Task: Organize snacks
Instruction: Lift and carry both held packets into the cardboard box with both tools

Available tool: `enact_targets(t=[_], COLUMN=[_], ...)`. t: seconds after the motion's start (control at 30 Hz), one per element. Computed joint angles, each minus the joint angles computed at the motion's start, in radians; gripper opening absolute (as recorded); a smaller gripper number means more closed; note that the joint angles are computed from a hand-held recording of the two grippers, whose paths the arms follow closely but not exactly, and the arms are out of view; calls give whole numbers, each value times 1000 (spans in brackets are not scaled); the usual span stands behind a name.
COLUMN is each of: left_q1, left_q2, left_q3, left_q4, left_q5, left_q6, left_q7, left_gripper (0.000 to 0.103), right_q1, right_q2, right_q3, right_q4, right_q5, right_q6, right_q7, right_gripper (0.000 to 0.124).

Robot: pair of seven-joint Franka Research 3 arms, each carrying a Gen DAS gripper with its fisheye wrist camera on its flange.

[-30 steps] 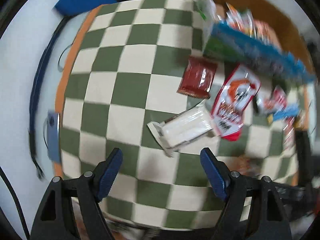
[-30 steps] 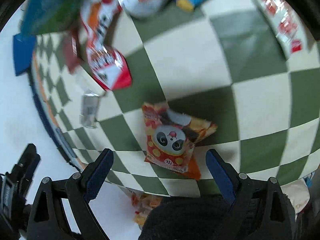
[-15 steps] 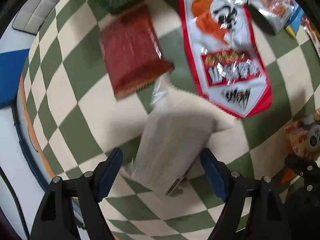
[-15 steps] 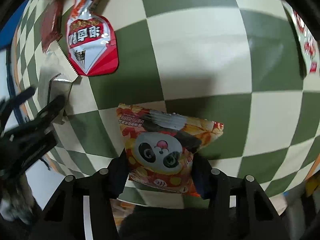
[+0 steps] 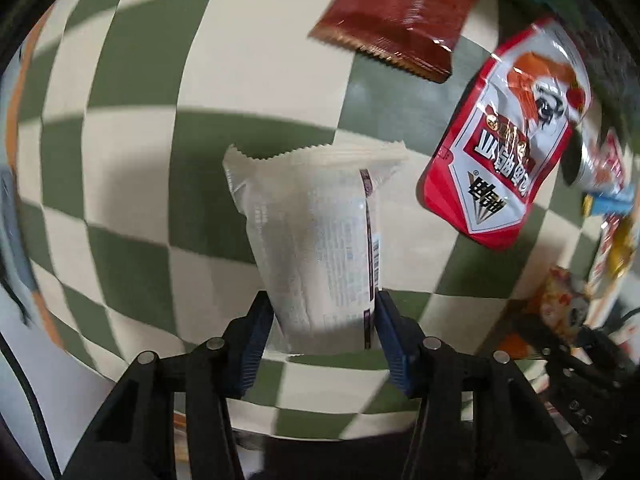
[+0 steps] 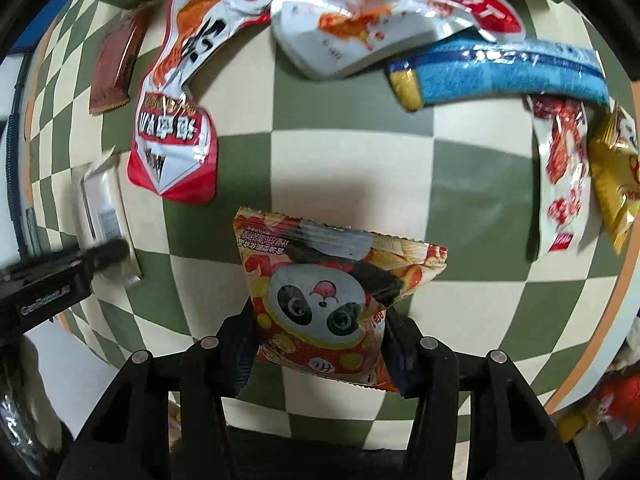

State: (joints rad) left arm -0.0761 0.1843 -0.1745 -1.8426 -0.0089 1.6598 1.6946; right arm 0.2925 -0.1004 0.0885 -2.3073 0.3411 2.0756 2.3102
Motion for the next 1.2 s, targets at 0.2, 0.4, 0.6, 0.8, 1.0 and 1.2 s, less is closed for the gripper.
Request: enact_targets(t=[0.2, 0.4, 0.6, 0.8, 1.0, 1.2], left_q1=[-10, -17, -10, -26, -56, -86], left_q2=[-54, -9, -48, -140, -255, -344], left_q3=[-8, 1, 4, 1, -6, 6], left_q4=[-61, -7, -75, -149, -224, -236], left_q5=[22, 40, 89, 116, 79, 20], left_q6=[41, 31, 143, 221, 254, 250], left_q7=[64, 38, 33, 38, 62, 117], left_gripper=[50, 52, 47, 44, 42, 42], right_q1=[-12, -42, -65, -87, -82, -79], right_q2=[-36, -78, -108, -140, -177, -248], right_q3=[-22, -38, -33, -31, -37, -26], right_q4=[-29, -45, -63, -41, -32, -24], right_q5=[73, 87, 70, -11, 41, 43], right_q6=[8, -17, -4, -23, -63, -73], right_q7=[-83, -87, -54, -39, -64, -56], right_gripper=[57, 63, 63, 49, 45, 44])
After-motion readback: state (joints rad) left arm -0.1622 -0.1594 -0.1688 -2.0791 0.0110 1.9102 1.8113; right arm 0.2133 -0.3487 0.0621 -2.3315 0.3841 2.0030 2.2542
